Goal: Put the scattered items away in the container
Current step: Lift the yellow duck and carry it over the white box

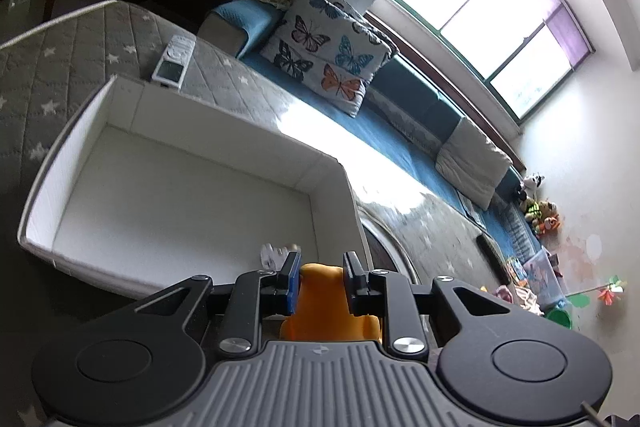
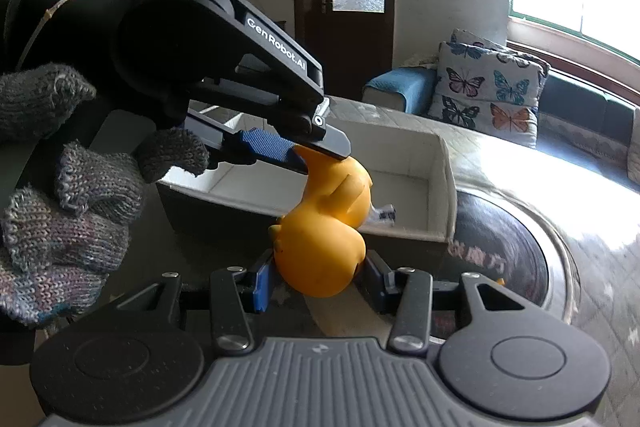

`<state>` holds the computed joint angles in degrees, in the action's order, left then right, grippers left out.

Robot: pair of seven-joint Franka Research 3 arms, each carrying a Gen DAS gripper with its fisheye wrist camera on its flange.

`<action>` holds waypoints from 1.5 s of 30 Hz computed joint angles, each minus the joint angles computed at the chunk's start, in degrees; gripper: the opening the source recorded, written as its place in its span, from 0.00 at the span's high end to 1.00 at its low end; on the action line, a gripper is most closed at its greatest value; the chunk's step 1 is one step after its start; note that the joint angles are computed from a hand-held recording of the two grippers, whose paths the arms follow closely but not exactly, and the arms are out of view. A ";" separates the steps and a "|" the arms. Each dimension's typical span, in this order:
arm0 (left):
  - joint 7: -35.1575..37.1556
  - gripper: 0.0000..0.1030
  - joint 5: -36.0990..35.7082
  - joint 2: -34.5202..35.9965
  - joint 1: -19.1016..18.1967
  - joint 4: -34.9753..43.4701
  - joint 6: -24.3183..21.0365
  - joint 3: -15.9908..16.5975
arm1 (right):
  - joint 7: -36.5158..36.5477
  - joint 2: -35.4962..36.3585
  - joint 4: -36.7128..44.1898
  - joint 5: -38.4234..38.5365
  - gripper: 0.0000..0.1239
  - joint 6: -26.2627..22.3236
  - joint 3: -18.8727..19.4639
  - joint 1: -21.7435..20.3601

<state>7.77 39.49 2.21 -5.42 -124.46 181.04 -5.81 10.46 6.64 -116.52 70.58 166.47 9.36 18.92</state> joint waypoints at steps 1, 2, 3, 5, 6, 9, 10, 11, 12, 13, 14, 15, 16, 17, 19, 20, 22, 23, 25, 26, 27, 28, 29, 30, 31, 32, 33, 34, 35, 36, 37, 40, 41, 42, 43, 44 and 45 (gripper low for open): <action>-0.04 0.76 0.07 0.26 0.13 0.42 -0.26 0.18 | 1.02 1.03 1.25 -1.29 0.63 -0.24 -0.07 0.17; -0.10 0.76 0.15 0.54 0.23 0.89 -0.55 0.38 | 2.00 1.81 2.26 -2.47 0.63 -0.54 -0.06 0.19; -0.18 0.76 0.20 0.85 0.30 1.38 -0.83 0.61 | 2.92 2.71 3.40 -3.60 0.63 -0.83 0.03 0.15; 0.92 0.76 -1.14 1.64 0.64 2.41 -1.45 0.74 | 4.56 4.31 5.43 -5.64 0.63 -1.19 0.41 -0.03; 1.91 0.76 -2.19 1.97 0.89 2.77 -1.60 0.75 | 5.55 5.20 6.52 -6.99 0.63 -1.31 0.56 -0.07; 5.10 0.76 -5.80 3.26 1.49 3.98 -2.10 0.69 | 8.70 7.76 9.42 -11.31 0.63 -1.83 1.08 -0.30; 6.19 0.76 -7.04 3.72 1.64 4.39 -2.30 0.68 | 9.59 8.51 10.19 -12.61 0.63 -2.01 1.33 -0.44; 7.51 0.76 -8.50 4.10 1.90 4.69 -2.47 0.56 | 10.44 9.25 10.94 -13.86 0.63 -2.20 1.57 -0.59; 8.83 0.76 -10.00 4.56 2.16 5.02 -2.64 0.41 | 11.24 10.04 11.72 -15.01 0.63 -2.35 1.82 -0.74; 10.16 0.76 -11.53 5.07 2.41 5.43 -2.85 0.23 | 12.03 10.83 12.51 -16.15 0.63 -2.51 2.05 -0.88; 11.30 0.76 -12.85 5.51 2.57 5.78 -3.02 0.14 | 12.84 11.64 13.32 -17.30 0.63 -2.69 2.27 -1.00; 12.37 0.76 -14.05 5.92 2.69 6.11 -3.23 0.08 | 13.77 12.49 14.27 -18.41 0.63 -3.09 2.43 -1.19; 13.41 0.76 -15.20 6.35 2.82 6.47 -3.47 0.00 | 14.72 13.35 15.27 -19.50 0.63 -3.54 2.57 -1.37; 14.41 0.76 -16.31 6.78 2.95 6.84 -3.72 -0.07 | 15.75 14.08 16.07 -20.63 0.63 -3.97 2.66 -1.49; 16.17 0.76 -18.21 7.70 3.12 7.67 -4.15 -0.16 | 17.86 15.53 17.64 -22.89 0.63 -4.71 2.76 -1.60; 16.92 0.76 -19.15 8.10 3.20 8.00 -4.45 -0.24 | 19.10 16.49 18.77 -24.23 0.63 -5.24 2.67 -1.58; 18.43 0.76 -20.91 8.88 3.43 8.64 -4.97 -0.45 | 21.27 17.85 20.24 -26.62 0.63 -6.15 2.64 -1.58; 19.01 0.76 -21.64 9.20 3.46 8.90 -5.25 -0.49 | 22.33 18.44 20.94 -27.65 0.63 -6.71 2.64 -1.63; 20.56 0.76 -23.55 9.93 3.96 9.39 -5.72 -0.99 | 24.54 19.58 22.36 -29.68 0.63 -7.96 2.54 -1.63; 21.41 0.76 -24.62 10.27 4.32 9.56 -5.93 -1.34 | 25.53 20.02 22.91 -30.70 0.63 -8.42 2.46 -1.56; 22.21 0.76 -25.65 10.61 4.64 9.75 -6.17 -1.65 | 26.46 20.45 23.45 -31.71 0.63 -8.85 2.36 -1.48; 22.95 0.76 -26.61 10.95 4.91 9.97 -6.43 -1.93 | 27.08 20.70 23.73 -32.48 0.63 -9.13 2.41 -1.49; 23.62 0.76 -27.49 11.30 5.13 10.20 -6.73 -2.14 | 27.58 21.07 24.14 -33.23 0.63 -9.31 2.46 -1.47; 24.28 0.76 -28.34 11.54 5.35 10.33 -6.98 -2.38 | 28.16 21.45 24.59 -34.11 0.63 -9.54 2.39 -1.36; 24.86 0.76 -29.04 11.78 5.49 10.44 -7.18 -2.53 | 28.62 21.70 24.84 -34.87 0.63 -9.65 2.36 -1.29; 25.38 0.77 -29.64 12.04 5.58 10.58 -7.37 -2.62 | 29.05 21.92 25.05 -35.60 0.63 -9.75 2.33 -1.21; 25.80 0.78 -30.19 12.25 5.64 10.69 -7.60 -2.68 | 29.47 22.15 25.26 -36.32 0.63 -9.85 2.28 -1.11; 26.43 0.78 -30.93 12.44 5.88 10.75 -7.74 -2.98 | 29.51 22.18 25.23 -36.51 0.63 -9.75 2.57 -1.26; 27.19 0.78 -31.78 12.63 6.22 10.79 -7.82 -3.39 | 29.47 22.19 25.23 -36.65 0.63 -9.69 2.82 -1.42; 27.66 0.78 -32.36 12.78 6.32 10.82 -7.84 -3.54 | 29.46 22.07 24.98 -36.86 0.63 -9.42 2.97 -1.43; 27.96 0.78 -32.76 12.91 6.28 10.84 -7.84 -3.53 | 29.46 21.91 24.68 -37.06 0.62 -9.11 3.08 -1.41; 28.61 0.78 -33.48 12.88 6.07 10.75 -8.02 -3.39 | 29.54 21.60 24.05 -37.30 0.62 -8.61 3.41 -1.49; 28.73 0.78 -33.57 12.83 5.95 10.72 -8.15 -3.27 | 29.58 21.54 23.91 -37.30 0.62 -8.55 3.50 -1.54; 28.72 0.78 -33.56 12.73 5.77 10.67 -8.28 -3.07 | 29.50 21.42 23.76 -37.21 0.62 -8.39 3.64 -1.63; 28.66 0.78 -33.49 12.58 5.58 10.55 -8.30 -2.86 | 29.39 21.28 23.61 -37.07 0.62 -8.21 3.79 -1.73; 28.65 0.78 -33.41 12.46 5.44 10.49 -8.34 -2.71 | 29.25 21.14 23.43 -36.91 0.62 -8.02 3.93 -1.82; 28.49 0.78 -33.16 12.32 5.18 10.44 -8.43 -2.44 | 29.11 20.95 23.22 -36.79 0.62 -7.88 4.04 -1.88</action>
